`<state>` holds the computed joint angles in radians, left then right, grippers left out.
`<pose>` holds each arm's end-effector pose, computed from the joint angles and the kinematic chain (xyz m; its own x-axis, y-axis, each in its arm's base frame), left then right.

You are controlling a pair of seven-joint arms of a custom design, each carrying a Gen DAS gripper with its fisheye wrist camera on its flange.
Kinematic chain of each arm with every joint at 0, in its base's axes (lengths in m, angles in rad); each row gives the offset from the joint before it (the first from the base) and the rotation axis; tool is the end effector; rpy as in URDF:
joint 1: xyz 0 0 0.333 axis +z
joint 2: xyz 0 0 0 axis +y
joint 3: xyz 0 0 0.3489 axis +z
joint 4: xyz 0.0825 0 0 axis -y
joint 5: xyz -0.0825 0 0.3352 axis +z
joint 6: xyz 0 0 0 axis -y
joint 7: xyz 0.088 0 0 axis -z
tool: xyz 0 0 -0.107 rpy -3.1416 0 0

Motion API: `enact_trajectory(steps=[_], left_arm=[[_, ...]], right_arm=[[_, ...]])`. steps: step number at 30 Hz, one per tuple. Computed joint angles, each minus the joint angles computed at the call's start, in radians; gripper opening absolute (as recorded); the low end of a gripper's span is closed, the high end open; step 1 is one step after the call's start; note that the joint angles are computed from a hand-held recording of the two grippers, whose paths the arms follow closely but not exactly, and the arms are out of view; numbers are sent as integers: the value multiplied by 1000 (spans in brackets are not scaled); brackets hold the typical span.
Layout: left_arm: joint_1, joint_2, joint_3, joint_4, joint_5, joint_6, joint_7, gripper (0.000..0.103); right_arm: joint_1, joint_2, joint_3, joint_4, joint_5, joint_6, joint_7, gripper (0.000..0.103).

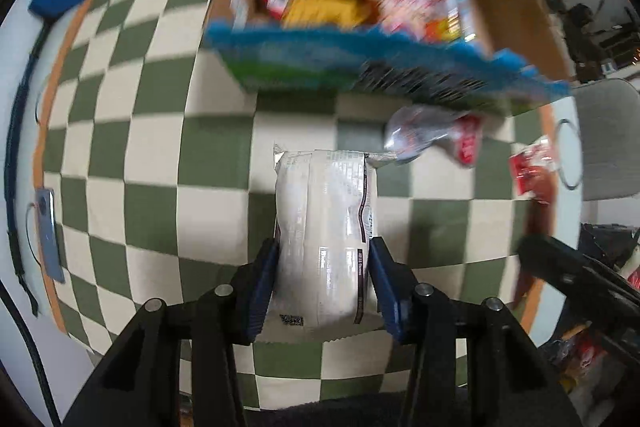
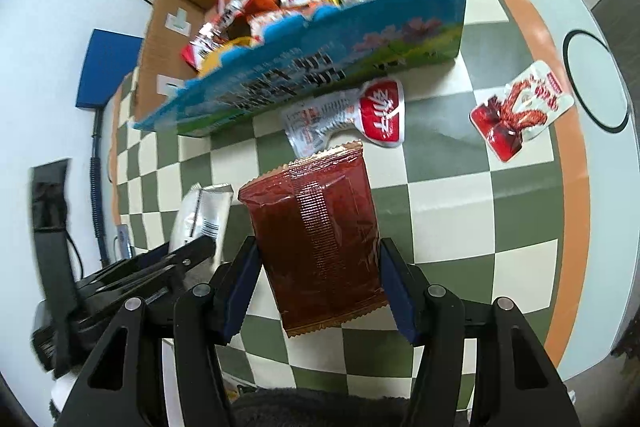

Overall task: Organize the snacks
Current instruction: 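Carry the white packet and dark red packet over the box with both tools, then open both tools to drop the white and dark red packets into the box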

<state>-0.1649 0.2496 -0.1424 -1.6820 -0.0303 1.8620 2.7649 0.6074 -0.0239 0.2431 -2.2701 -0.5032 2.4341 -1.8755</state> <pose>0.5630 -0.1724 0.4981 -0.9930 -0.0804 0.0861 -0.0836 0.9959 -0.0341 0.3264 0.3709 0.4498 -0.9164 0.0526 -0.3968 0.0612 0.9981 -0.0089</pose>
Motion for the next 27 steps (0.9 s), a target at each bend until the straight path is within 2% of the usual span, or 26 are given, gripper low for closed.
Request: enact_trajectory(steps=[5, 12, 16, 20, 22, 27], left_arm=[[15, -75, -22, 4, -112, -79, 67, 43], [2, -69, -40, 103, -201, -174, 81, 43], [-28, -27, -52, 191, -214, -238, 35, 43], [-88, 53, -68, 318, -190, -315, -61, 43], [-133, 119, -74, 413, -163, -367, -128, 43], [-236, 236, -74, 556, -96, -391, -221, 43]], right_arm=[[5, -39, 10, 30, -2, -88, -16, 61], [7, -97, 29, 80, -1, -236, -39, 61], [-2, -152, 28, 64, 3, -290, -56, 61], [-24, -223, 14, 10, 29, -315, -101, 61], [-41, -266, -2, -39, 44, -300, -129, 61], [-84, -333, -46, -126, 106, -282, -248, 61]])
